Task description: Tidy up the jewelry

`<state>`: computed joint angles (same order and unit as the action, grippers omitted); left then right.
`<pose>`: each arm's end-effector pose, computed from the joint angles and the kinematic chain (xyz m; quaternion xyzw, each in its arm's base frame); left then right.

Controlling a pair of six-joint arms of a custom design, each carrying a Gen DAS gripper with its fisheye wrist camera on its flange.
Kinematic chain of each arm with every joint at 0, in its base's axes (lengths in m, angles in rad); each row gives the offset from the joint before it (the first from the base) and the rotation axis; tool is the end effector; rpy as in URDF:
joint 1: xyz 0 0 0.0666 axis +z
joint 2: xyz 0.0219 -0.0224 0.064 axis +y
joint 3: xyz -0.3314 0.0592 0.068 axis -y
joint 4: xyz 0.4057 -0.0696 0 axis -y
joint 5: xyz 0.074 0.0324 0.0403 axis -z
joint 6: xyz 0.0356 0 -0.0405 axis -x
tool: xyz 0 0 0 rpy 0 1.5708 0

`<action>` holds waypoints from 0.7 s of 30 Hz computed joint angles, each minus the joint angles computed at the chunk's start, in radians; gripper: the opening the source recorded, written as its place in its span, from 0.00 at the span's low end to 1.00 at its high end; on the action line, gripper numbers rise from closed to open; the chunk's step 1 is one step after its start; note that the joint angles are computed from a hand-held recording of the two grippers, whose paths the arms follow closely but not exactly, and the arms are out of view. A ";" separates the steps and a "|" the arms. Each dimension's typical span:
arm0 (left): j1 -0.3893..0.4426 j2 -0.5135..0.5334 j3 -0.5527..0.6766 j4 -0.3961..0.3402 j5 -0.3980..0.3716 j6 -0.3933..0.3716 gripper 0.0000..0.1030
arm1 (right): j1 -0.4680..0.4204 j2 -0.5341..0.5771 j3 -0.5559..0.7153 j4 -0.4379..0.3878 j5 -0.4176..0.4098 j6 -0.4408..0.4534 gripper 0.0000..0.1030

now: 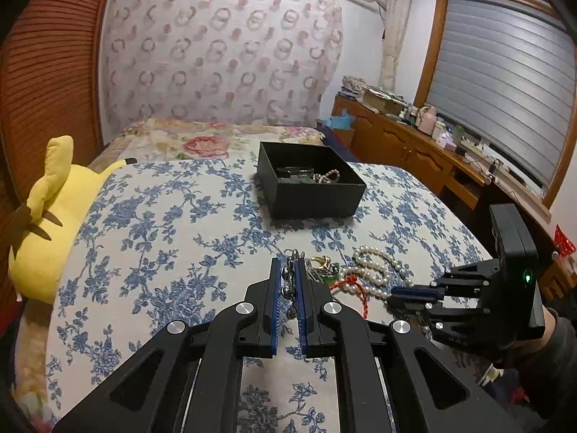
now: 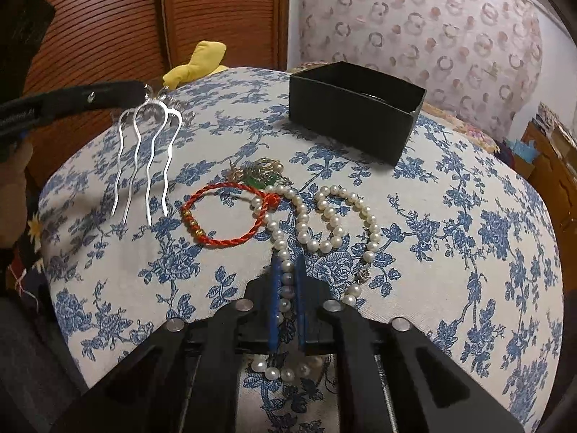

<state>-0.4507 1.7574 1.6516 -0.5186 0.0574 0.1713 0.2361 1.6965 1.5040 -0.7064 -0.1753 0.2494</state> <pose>0.5772 -0.2820 0.3366 0.1368 0.8793 -0.1637 0.4259 0.5789 0.1453 0.2878 -0.2541 0.9060 0.0805 0.3289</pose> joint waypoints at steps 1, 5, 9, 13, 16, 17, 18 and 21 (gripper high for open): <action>0.001 0.000 0.001 0.001 -0.001 0.000 0.06 | 0.000 -0.002 -0.001 0.006 0.011 0.000 0.08; 0.006 0.006 0.012 0.001 -0.006 0.003 0.06 | -0.027 -0.036 -0.012 0.048 0.036 -0.023 0.08; 0.008 0.008 0.020 0.003 -0.008 0.002 0.06 | -0.050 -0.058 0.000 0.067 0.046 -0.032 0.08; 0.005 0.010 0.028 0.010 -0.008 0.001 0.06 | -0.059 -0.070 0.022 0.085 0.053 -0.025 0.08; 0.002 0.012 0.038 0.012 -0.012 -0.005 0.06 | -0.063 -0.080 0.035 0.106 0.065 -0.026 0.08; 0.001 0.014 0.042 0.012 -0.014 -0.007 0.06 | -0.065 -0.086 0.040 0.115 0.068 -0.028 0.08; 0.000 0.015 0.048 0.013 -0.014 -0.010 0.06 | -0.066 -0.091 0.040 0.123 0.071 -0.031 0.08; -0.003 0.021 0.066 0.014 -0.019 -0.014 0.06 | -0.070 -0.106 0.051 0.141 0.070 -0.034 0.08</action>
